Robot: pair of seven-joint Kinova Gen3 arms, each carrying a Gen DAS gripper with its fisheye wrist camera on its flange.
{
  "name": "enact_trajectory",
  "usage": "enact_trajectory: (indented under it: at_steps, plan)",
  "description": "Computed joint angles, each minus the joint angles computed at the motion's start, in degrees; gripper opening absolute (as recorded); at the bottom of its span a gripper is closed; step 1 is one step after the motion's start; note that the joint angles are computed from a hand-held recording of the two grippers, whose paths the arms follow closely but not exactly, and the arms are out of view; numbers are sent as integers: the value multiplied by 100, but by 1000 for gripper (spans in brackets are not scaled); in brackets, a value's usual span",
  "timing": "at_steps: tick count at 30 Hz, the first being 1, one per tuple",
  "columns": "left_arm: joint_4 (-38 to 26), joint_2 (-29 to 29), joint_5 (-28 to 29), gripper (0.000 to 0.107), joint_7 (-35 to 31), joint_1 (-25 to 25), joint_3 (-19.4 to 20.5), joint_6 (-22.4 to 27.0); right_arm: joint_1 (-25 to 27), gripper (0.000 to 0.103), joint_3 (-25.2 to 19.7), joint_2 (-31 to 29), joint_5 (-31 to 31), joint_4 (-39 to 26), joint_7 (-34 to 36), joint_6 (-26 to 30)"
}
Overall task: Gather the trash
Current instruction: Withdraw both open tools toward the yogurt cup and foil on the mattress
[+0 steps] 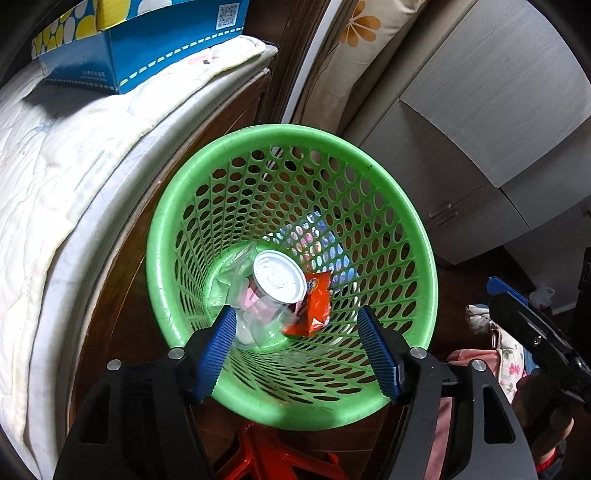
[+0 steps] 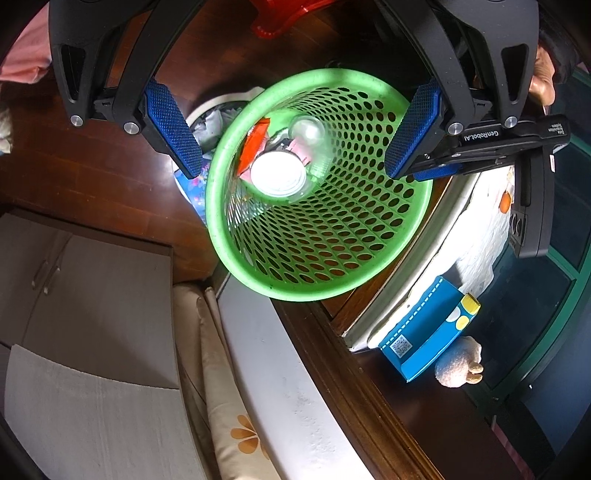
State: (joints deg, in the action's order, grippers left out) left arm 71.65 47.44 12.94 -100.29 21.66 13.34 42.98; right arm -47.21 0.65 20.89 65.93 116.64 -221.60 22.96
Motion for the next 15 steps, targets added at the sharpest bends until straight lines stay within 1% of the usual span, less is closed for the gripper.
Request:
enact_trajectory:
  at_steps: [4, 6, 9, 15]
  plan:
    - [268, -187, 87, 66, -62, -135, 41, -146, -30, 98, -2, -17, 87, -6, -109, -15]
    - [495, -361, 137, 66, -145, -244, 77, -295, -14, 98, -52, -23, 44, -56, -21, 17]
    - [832, -648, 164, 66, -210, -364, 67, -528, -9, 98, -122, -23, -75, -193, 220, 92]
    - [1572, -1246, 422, 66, -384, -838, 157, -965, -80, 98, -170, 56, -335, -601, 841, 186]
